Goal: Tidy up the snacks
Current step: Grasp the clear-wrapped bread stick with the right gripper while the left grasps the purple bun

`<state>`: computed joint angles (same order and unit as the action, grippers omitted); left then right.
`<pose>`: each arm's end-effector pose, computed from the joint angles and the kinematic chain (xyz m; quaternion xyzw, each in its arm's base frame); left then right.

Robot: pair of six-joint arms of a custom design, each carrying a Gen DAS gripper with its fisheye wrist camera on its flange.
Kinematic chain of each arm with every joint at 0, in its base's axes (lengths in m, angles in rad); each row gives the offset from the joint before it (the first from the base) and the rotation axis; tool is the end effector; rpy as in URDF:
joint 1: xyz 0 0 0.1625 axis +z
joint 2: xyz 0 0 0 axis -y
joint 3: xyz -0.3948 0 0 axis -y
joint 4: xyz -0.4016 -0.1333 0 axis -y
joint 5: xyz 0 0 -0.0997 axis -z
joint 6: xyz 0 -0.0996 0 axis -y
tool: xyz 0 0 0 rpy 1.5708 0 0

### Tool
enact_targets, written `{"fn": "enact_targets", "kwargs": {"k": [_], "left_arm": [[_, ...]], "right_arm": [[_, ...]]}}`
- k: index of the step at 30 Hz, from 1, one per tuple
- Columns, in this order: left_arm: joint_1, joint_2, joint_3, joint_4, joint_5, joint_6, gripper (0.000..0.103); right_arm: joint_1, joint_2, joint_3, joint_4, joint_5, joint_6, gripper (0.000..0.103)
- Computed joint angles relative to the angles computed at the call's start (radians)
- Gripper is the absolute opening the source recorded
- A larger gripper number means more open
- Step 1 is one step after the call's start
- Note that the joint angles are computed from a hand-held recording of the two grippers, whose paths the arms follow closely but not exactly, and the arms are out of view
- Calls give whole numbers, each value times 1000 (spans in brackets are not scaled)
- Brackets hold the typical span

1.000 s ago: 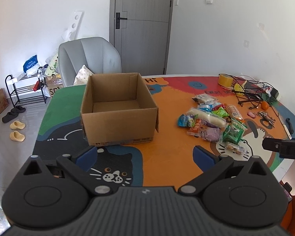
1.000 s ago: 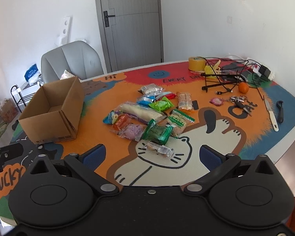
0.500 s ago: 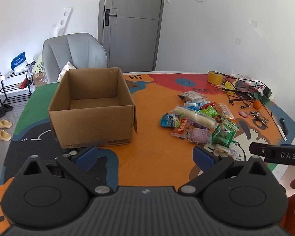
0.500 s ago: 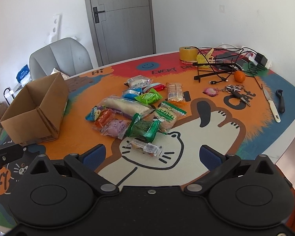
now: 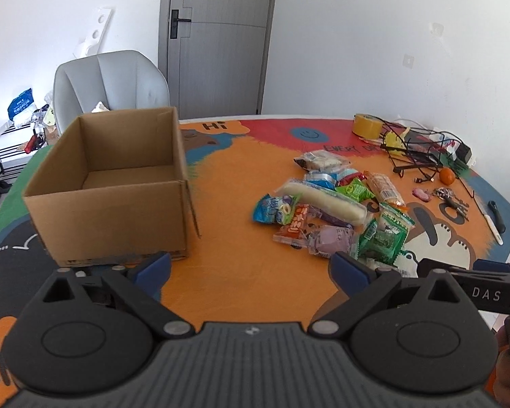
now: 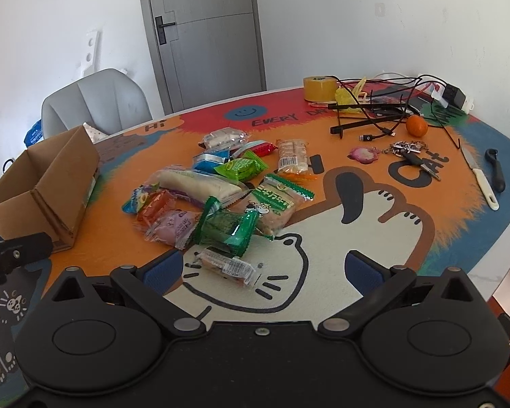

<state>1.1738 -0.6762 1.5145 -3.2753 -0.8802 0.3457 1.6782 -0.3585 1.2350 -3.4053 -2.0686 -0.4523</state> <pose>-0.0890 -0.7212 0.1372 0.1776 0.8474 -0.4027 0.2970 0.1662 -0.7420 0.0236 0.1285 -0.8580 0.4026 0.2920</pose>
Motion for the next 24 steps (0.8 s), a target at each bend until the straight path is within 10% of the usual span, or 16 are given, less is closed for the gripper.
{"fn": "enact_targets", "kwargs": {"k": [7,24], "left_arm": [[5,67,-64,5,-14,34,99],[24,156,-170,32,-17,48,91]], "right_arm": [[-34,21,-29,7,45,-6,98],[-65,71,-112,116,172,-57,50]]}}
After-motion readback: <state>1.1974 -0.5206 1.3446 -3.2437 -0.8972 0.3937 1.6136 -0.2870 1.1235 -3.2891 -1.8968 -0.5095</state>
